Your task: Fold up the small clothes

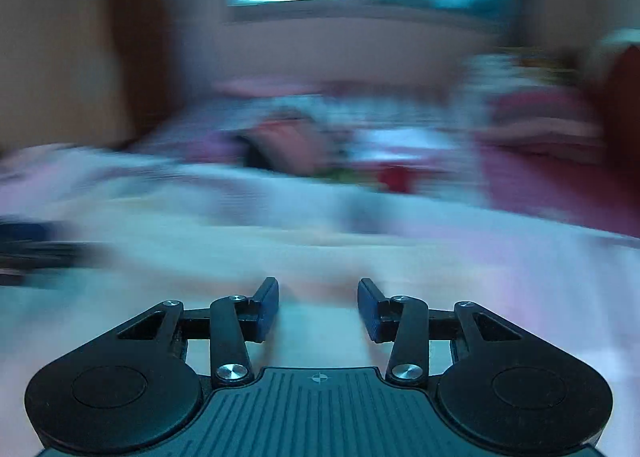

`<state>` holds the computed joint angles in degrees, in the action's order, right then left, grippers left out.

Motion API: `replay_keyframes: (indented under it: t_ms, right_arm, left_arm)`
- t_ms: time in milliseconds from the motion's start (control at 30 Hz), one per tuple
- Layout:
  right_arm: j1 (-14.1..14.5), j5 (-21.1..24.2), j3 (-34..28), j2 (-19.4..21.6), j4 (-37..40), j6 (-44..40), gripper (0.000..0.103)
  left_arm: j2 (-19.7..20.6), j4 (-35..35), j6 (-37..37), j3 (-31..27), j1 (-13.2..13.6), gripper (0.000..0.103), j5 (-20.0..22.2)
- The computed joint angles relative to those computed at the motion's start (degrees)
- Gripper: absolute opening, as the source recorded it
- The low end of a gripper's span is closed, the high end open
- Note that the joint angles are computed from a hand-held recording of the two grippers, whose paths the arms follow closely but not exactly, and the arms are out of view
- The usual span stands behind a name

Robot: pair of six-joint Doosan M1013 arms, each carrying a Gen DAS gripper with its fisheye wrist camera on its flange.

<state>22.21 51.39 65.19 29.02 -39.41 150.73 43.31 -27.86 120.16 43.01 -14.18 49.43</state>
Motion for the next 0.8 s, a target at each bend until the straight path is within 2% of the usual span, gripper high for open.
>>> replay_keyframes:
  t_ms: [33,100,133,167,200,233,267,333,367,400,433,467,533,633,733,800]
  right_arm:
    - [-0.61,1.36,1.38,-0.97,-0.23,2.84,0.037]
    - [-1.71,-1.43,3.99,-2.77,2.0,3.23,0.035]
    - [-1.31,-0.04,3.6,-2.81,0.59,4.0,0.035]
    - [-0.94,-1.65,4.24,-3.42,-0.7,5.61,0.035]
    - [-0.69,-5.17,5.27,-4.23,-0.74,6.46,0.035]
    - [-0.15,-6.93,5.14,-4.33,0.23,5.15,0.035]
    - [0.65,-7.89,4.57,-4.02,1.12,2.96,0.035]
    - [2.13,-8.94,3.25,-3.05,4.19,-2.65,0.035]
    - [2.67,-7.57,1.99,-2.23,7.23,-6.46,0.035]
    - [3.17,-5.7,0.9,-1.28,8.35,-8.27,0.035]
    - [3.82,-4.28,0.67,-0.65,6.47,-7.62,0.035]
    - [4.19,-4.77,1.29,-0.6,4.26,-5.81,0.035]
    - [4.34,-2.19,-0.44,-0.02,4.69,-5.55,0.035]
    - [5.18,-6.66,2.49,-2.27,1.38,-3.58,0.035]
    - [4.99,-5.02,2.45,-2.23,7.09,-7.78,0.035]
    - [4.89,-4.96,4.05,-2.99,6.82,-6.91,0.035]
  left_arm:
    - [0.15,-1.59,0.39,-0.29,0.58,0.064,0.63]
    - [-0.5,-0.69,-1.01,0.25,0.6,0.064,0.25]
    - [-1.25,0.96,-2.33,0.98,0.08,0.066,-0.82]
    - [-2.0,-0.4,-1.48,2.0,-0.3,0.072,-1.76]
    - [-3.19,-3.71,1.24,4.0,-0.57,0.077,-3.14]
    - [-4.19,-6.12,4.0,5.76,-1.12,0.083,-4.07]
    - [-5.12,-7.53,6.48,7.19,-1.63,0.082,-3.83]
    - [-6.16,-6.4,7.33,8.52,-2.69,0.079,0.33]
    - [-6.35,-4.41,6.11,9.05,-3.31,0.08,2.08]
    - [-7.18,-1.67,6.36,11.03,-4.08,0.08,0.84]
    - [-8.61,-1.07,9.6,14.14,-4.59,0.081,-3.4]
    - [-9.15,-0.34,9.85,15.15,-4.83,0.081,-4.83]
    - [-9.19,-0.25,7.57,13.86,-4.43,0.076,-2.76]
    - [-11.27,-4.57,13.12,16.98,-3.85,0.083,-5.89]
    - [-11.23,1.36,10.1,17.53,-4.23,0.084,-4.79]
    - [-11.65,-0.57,10.25,18.42,-3.11,0.084,-4.92]
